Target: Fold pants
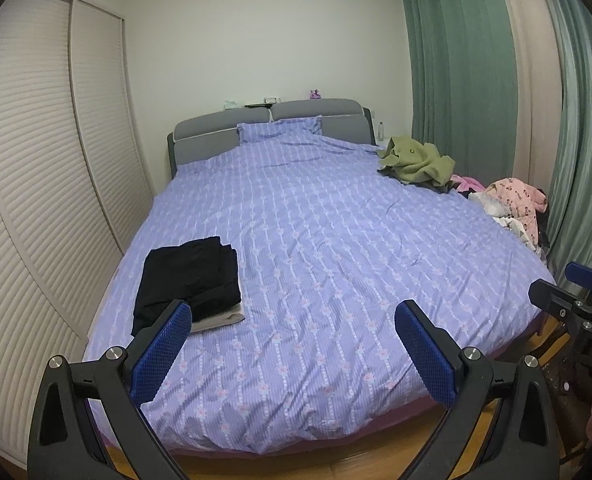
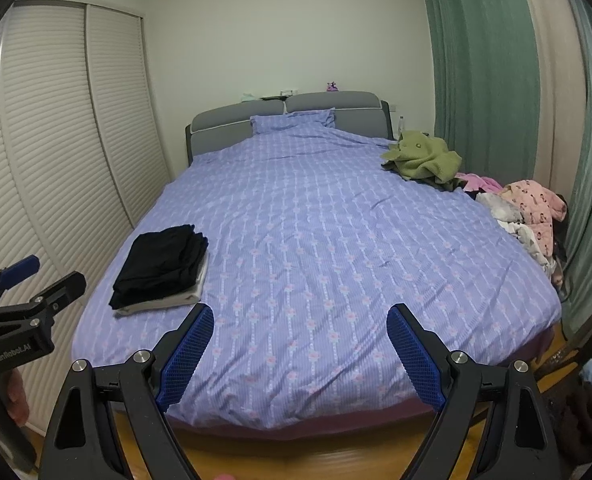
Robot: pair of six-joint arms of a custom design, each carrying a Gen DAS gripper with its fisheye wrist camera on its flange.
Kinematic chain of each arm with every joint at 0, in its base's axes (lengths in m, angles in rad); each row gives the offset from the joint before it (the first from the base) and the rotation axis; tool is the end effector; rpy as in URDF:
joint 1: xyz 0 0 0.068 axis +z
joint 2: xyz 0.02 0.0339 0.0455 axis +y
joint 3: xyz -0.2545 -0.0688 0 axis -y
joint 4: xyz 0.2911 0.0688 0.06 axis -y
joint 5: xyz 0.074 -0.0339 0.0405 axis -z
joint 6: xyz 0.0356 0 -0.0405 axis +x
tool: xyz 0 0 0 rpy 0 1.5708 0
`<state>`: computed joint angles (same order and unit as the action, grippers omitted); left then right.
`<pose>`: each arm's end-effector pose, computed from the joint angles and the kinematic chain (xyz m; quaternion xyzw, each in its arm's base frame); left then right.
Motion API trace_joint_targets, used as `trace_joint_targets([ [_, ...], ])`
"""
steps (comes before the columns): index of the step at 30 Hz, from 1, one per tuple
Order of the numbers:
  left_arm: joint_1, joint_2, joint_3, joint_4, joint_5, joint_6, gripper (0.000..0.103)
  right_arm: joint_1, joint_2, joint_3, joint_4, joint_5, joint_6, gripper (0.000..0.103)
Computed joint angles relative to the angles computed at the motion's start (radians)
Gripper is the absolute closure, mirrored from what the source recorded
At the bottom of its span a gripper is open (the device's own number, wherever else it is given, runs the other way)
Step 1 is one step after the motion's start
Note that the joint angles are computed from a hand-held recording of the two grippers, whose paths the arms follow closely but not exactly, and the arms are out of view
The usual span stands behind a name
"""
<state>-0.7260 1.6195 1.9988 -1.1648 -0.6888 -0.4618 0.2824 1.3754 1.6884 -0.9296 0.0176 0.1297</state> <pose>0.2785 -0.2170 0.4595 -0.0135 0.8791 0.0570 0.4731 0.3060 0.0881 0.4465 -0.0637 0.8860 0.0863 0.4511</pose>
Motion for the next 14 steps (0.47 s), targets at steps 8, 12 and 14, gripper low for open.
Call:
trace_joint_targets([
  [8,-0.013,0.003,0.003,0.01,-0.009,0.008,0.0,-0.017,-0.013,-0.009,-0.004,-0.014,0.001,0.013],
  [12,-0.014,0.01,0.013,0.004,-0.01,0.002,0.0,-0.022,-0.011,-0.005,-0.007,-0.015,0.001,0.013],
  [14,-0.012,0.008,0.009,0.009,-0.008,0.007,0.0,-0.024,-0.012,-0.005,-0.009,-0.017,0.002,0.013],
])
